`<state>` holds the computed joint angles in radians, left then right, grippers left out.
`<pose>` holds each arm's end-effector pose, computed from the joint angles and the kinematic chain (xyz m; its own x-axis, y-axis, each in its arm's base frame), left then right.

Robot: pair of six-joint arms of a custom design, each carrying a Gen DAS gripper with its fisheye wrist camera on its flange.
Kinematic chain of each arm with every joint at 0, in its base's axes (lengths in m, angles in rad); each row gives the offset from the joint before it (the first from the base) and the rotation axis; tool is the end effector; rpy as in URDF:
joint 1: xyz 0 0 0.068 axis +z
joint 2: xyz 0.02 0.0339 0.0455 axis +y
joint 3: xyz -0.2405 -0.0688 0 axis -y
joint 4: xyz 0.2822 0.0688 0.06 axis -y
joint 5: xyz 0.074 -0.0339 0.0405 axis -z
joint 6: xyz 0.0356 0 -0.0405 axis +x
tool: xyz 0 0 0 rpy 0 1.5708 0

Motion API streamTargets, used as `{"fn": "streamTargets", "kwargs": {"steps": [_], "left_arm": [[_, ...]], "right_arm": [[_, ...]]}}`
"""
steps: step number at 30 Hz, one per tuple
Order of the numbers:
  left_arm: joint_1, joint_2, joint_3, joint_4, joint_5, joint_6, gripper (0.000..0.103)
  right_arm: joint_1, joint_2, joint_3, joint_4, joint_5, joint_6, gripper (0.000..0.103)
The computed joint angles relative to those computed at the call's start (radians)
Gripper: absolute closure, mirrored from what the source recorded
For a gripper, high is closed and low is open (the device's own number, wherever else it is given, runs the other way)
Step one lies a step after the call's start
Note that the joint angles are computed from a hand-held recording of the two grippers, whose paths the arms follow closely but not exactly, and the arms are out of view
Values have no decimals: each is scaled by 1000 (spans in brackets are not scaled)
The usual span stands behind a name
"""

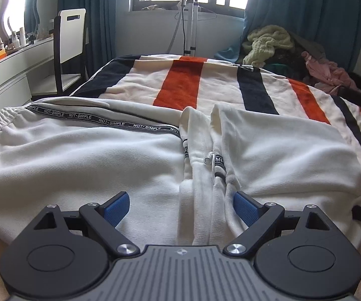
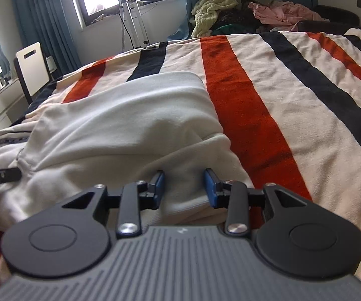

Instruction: Fold clothes

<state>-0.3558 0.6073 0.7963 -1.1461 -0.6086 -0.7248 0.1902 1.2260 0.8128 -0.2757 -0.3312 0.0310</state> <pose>0.1457 -0.0324 0.2783 -0.5586 -0.3727 -0.7410 -0.5252 0.8504 -0.0319 0.2967 0.0689 0.2130 -0.6371 -0.0928 -0.7652 -0.4057 0.8844 0.2305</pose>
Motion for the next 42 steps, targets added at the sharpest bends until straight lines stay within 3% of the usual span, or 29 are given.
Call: {"fn": "streamTargets", "kwargs": {"steps": [12, 14, 18, 25, 27, 29, 31, 37, 42], "left_arm": [[49, -89, 66, -158, 36, -112, 8], [176, -105, 88, -169, 123, -71, 8], [573, -76, 125, -171, 419, 135, 8], [985, -15, 170, -158, 520, 437, 8], [1077, -15, 156, -130, 528, 458, 8], [1123, -26, 115, -87, 481, 422, 6], [1164, 4, 90, -56, 495, 402, 6], [1183, -3, 98, -52, 519, 397, 5], [1348, -59, 109, -132, 688, 381, 5]], "right_arm": [[-16, -13, -3, -17, -15, 11, 65], [-24, -11, -1, -22, -24, 18, 65], [-33, -15, 1, -35, -35, 25, 65], [-27, -10, 9, -41, -26, 24, 65], [-27, -9, 11, -44, -25, 23, 65], [-25, -10, 9, -41, -22, 23, 65], [-20, -12, 3, -31, -15, 25, 65], [-16, -22, -13, -17, -6, 11, 64], [-8, -24, -13, -17, 8, 9, 64]]}}
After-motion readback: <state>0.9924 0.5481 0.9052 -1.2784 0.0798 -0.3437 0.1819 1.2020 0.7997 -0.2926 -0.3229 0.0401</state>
